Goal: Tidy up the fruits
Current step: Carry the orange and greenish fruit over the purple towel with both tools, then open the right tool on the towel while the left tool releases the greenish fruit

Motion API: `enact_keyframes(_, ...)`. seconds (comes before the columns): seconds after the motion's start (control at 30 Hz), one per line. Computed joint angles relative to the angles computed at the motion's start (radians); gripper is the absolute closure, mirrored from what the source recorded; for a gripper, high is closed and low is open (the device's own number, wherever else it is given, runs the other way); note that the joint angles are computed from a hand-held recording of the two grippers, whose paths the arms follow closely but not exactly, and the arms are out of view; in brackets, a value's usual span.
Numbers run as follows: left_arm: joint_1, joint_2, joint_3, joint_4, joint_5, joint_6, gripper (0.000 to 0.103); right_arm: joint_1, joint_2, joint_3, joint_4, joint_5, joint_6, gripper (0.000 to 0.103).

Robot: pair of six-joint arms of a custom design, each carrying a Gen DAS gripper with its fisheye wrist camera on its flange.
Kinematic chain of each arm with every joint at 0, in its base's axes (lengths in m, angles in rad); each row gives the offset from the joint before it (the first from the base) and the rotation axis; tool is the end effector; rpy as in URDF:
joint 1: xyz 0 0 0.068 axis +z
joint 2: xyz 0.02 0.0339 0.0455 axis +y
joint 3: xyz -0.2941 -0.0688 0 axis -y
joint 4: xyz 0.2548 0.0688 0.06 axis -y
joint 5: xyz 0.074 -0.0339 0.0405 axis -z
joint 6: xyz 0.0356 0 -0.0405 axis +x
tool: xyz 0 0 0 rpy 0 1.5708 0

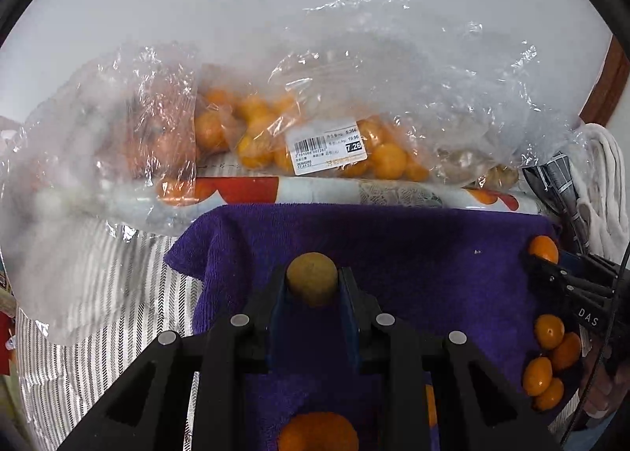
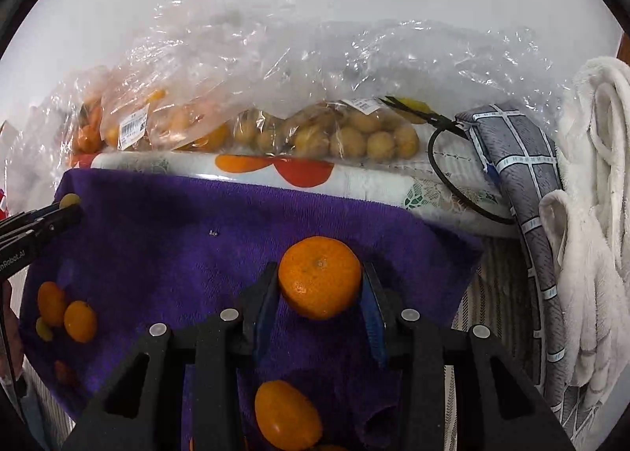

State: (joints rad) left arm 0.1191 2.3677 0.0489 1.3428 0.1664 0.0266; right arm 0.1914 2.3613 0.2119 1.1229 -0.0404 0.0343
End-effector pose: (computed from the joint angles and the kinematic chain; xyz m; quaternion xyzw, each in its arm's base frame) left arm 0.1617 0.0134 0.0011 -0.0197 0.9529 -0.0580 0.2970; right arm 0.1928 0.0388 -0.0195 -0.0810 0.9596 0.0496 0.2648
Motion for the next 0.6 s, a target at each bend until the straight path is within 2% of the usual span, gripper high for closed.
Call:
enact_keyframes(0.47,-0.057,-0.039,0.067,-0.143,-0.042,-0.014,0.077,0.057,0.020,0.017,-0.005,0.036,0.009,0.063)
enact_keyframes(0.53,-0.067,-0.051,0.061,-0.147,-0.053,-0.022,0.076,0.072,0.022,0.011,0.008,0.049,0.008,0.061)
enact_keyframes(0.6,-0.072,-0.079,0.059,-0.171,-0.061,-0.028,0.070,0.094,0.029,-0.004,0.048,0.067,0.013,0.054)
